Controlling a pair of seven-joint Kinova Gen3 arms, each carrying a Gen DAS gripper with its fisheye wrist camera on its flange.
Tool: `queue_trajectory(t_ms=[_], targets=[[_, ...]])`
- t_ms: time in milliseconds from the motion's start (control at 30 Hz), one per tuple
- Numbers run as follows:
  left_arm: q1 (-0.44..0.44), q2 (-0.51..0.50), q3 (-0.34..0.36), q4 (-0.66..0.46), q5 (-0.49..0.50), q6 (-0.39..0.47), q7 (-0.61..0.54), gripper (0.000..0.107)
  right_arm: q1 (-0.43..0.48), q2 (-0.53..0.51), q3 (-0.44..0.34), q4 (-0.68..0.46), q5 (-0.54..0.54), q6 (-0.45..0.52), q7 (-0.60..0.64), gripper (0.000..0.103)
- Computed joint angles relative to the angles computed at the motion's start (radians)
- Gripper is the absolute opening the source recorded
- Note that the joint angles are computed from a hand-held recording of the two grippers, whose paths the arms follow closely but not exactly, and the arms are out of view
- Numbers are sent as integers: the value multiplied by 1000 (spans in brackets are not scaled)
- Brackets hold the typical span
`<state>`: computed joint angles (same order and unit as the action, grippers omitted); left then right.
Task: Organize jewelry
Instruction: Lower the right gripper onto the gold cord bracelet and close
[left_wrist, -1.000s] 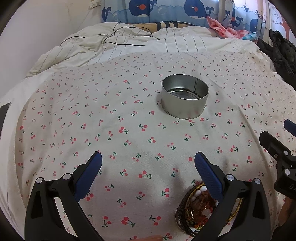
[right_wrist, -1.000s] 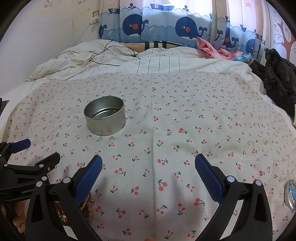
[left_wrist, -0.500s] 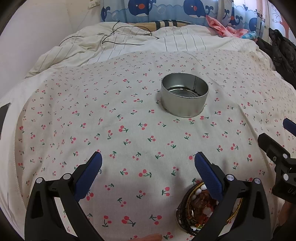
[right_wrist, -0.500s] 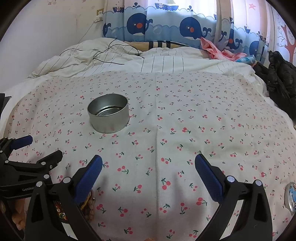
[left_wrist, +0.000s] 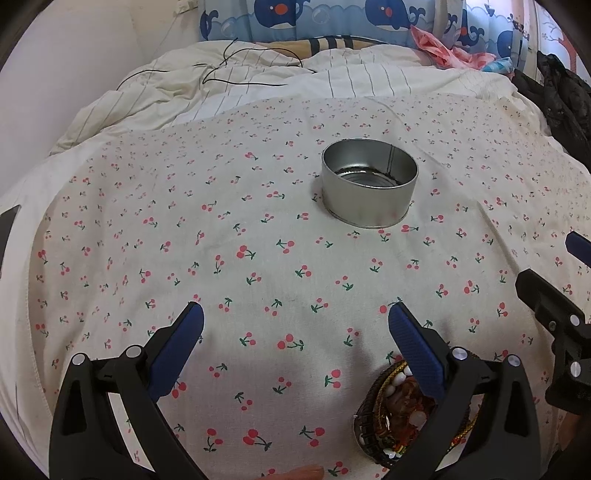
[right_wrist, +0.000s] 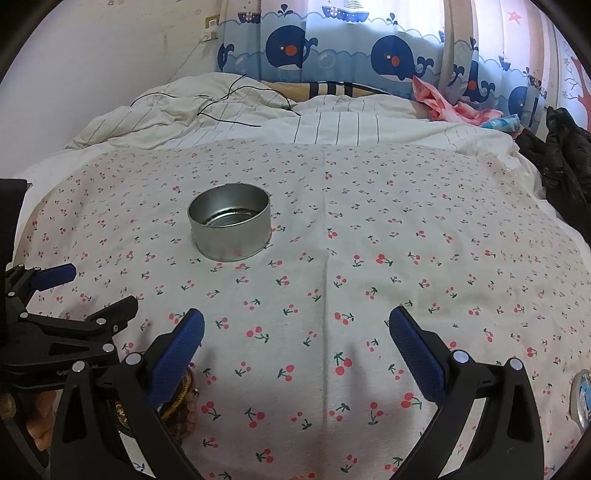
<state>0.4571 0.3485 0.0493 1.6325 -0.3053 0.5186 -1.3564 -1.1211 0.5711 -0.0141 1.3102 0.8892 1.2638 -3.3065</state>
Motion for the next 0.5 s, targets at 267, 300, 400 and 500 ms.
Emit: queue_trajectory(t_ms=[267, 300, 400, 500], targets=[[-95, 17, 55, -54, 104, 59, -147, 97, 20, -27, -21, 25, -7, -51, 63, 96], [-97, 19, 50, -61, 112, 65, -151, 97, 23, -31, -23, 28, -10, -57, 74, 96], [-124, 31, 48, -90, 154, 95, -172, 97, 46, -67, -37, 78, -20, -133, 91, 96], [-148, 42, 56, -109, 196, 119, -198, 97, 78, -95, -61, 121, -29, -226, 115, 96]])
